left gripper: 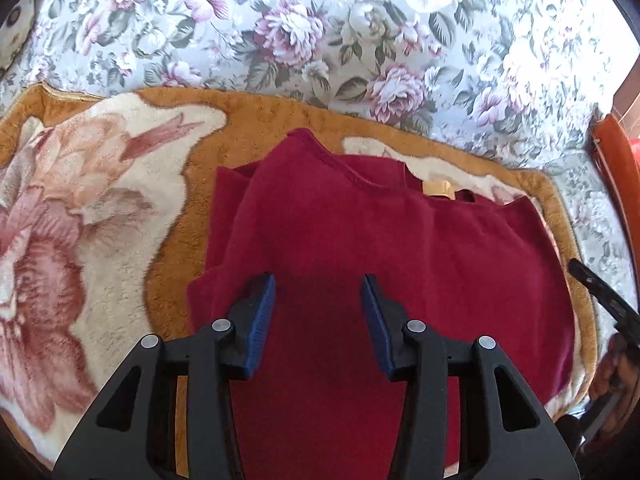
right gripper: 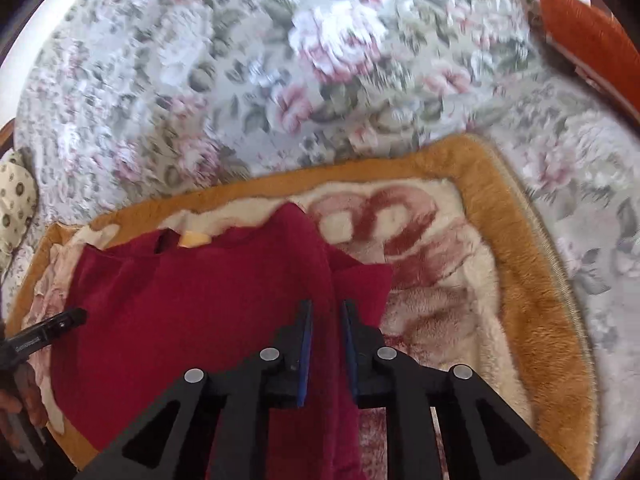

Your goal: Fold small clothes

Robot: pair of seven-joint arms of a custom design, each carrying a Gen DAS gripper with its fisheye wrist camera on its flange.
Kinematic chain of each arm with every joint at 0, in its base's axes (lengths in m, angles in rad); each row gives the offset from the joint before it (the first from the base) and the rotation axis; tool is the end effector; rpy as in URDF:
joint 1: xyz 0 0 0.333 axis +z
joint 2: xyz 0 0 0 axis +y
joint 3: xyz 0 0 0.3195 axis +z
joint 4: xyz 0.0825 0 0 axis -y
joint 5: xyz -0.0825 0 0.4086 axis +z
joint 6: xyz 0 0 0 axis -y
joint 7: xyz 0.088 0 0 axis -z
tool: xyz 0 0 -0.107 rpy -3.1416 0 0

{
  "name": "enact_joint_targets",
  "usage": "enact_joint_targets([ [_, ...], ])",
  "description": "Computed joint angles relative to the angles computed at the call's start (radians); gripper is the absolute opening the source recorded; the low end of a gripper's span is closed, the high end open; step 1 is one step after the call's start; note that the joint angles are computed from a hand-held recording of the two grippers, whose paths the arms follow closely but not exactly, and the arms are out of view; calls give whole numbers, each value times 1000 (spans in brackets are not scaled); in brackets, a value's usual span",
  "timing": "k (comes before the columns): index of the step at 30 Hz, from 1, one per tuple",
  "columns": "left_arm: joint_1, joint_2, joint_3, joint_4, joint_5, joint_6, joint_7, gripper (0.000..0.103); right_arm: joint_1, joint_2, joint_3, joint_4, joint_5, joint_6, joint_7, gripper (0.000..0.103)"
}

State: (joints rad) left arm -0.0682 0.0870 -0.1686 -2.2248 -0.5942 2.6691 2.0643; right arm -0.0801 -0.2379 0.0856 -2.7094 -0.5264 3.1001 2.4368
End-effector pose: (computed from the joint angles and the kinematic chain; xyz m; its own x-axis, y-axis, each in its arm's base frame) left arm 0.5713 -0.1201 0.3564 -0.2859 -0.9208 0.2654 -0.8998 0.1626 -0.4049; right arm 0.4484 0.0437 0.3509 -0.2775 -0.9469 -0.1625 -0.7568 0.3196 -0.5702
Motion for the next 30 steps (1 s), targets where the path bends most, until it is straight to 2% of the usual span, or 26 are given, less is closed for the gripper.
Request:
enact_joint_targets([
  [2, 1, -30, 3, -28, 1, 10, -6, 43, 23, -66, 0, -42, 12, 31, -2, 14],
  [6, 0, -82, 12, -81, -27, 12, -6, 43, -6, -138, 85, -99, 27, 56, 23, 16],
  [7, -1, -97, 15, -92, -38, 5, -7, 43, 15, -132, 69, -104, 30, 55, 22, 17],
  [8, -2, -119, 19, -108, -47, -4, -11, 43, 72, -120, 31, -101, 76, 10, -14, 17],
  [10, -8, -153, 25, -133, -59, -2, -10, 44, 129, -123, -8, -107, 125, -38, -29, 17],
  [13, -25, -219, 33, -185, -73, 27, 3, 69, 149, -200, -15, -172, 174, 10, -4, 19],
  [15, -43, -264, 44, -216, -108, 36, 27, 70, 179, -247, -23, -191, 199, 0, -13, 21],
  [20, -69, -349, 53, -278, -91, 65, 16, 70, 115, -349, 102, -208, 166, -28, 20, 23],
  [23, -76, -380, 61, -302, -71, 76, 5, 70, 127, -380, 106, -214, 157, -30, 25, 23],
  [25, -80, -386, 65, -310, -56, 85, -5, 70, 99, -403, 147, -220, 139, -49, 44, 23],
  [27, -81, -381, 68, -311, -42, 81, -21, 70, 99, -402, 140, -225, 133, -57, 54, 23],
  [30, -103, -364, 85, -298, -75, 67, 7, 70, 150, -404, 71, -248, 161, -58, 52, 23],
])
